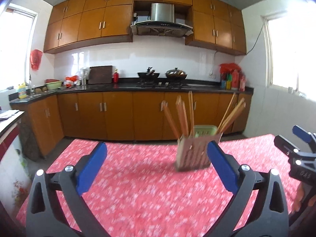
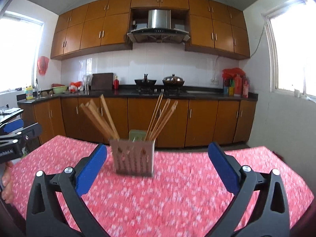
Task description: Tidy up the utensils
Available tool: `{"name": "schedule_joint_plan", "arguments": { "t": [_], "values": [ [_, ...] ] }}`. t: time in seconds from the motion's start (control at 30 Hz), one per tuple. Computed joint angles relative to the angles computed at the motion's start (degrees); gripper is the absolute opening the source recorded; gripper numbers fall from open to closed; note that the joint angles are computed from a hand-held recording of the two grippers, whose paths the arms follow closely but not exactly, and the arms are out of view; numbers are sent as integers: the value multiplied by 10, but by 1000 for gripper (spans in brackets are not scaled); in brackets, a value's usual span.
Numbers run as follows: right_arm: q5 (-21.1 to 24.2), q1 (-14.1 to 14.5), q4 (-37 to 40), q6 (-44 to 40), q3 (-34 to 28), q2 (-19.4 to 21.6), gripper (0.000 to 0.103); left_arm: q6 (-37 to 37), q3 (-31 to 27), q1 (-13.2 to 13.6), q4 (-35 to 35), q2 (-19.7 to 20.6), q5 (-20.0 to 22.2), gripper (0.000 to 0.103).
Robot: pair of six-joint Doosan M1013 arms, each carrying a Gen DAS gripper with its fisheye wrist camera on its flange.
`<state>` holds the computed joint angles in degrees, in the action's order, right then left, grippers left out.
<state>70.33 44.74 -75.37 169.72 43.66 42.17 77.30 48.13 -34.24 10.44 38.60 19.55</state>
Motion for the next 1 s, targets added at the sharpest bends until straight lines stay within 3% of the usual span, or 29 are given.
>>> {"name": "schedule_joint_plan", "arguments": {
  "t": [0.27, 0.43, 0.77, 1.0],
  "values": [
    [27, 17, 21, 44, 16, 5, 101, -139, 110, -8, 151, -45, -46, 99],
    [45, 21, 40, 35, 11, 12, 101, -195, 128, -16, 231, -50, -30, 99],
    [50, 24, 63, 43, 19, 15, 101, -115, 128, -11, 122, -48, -25, 99],
    [47, 24, 71, 43, 19, 15, 101, -90, 129, -11, 96, -49, -25, 99]
  ]
}}
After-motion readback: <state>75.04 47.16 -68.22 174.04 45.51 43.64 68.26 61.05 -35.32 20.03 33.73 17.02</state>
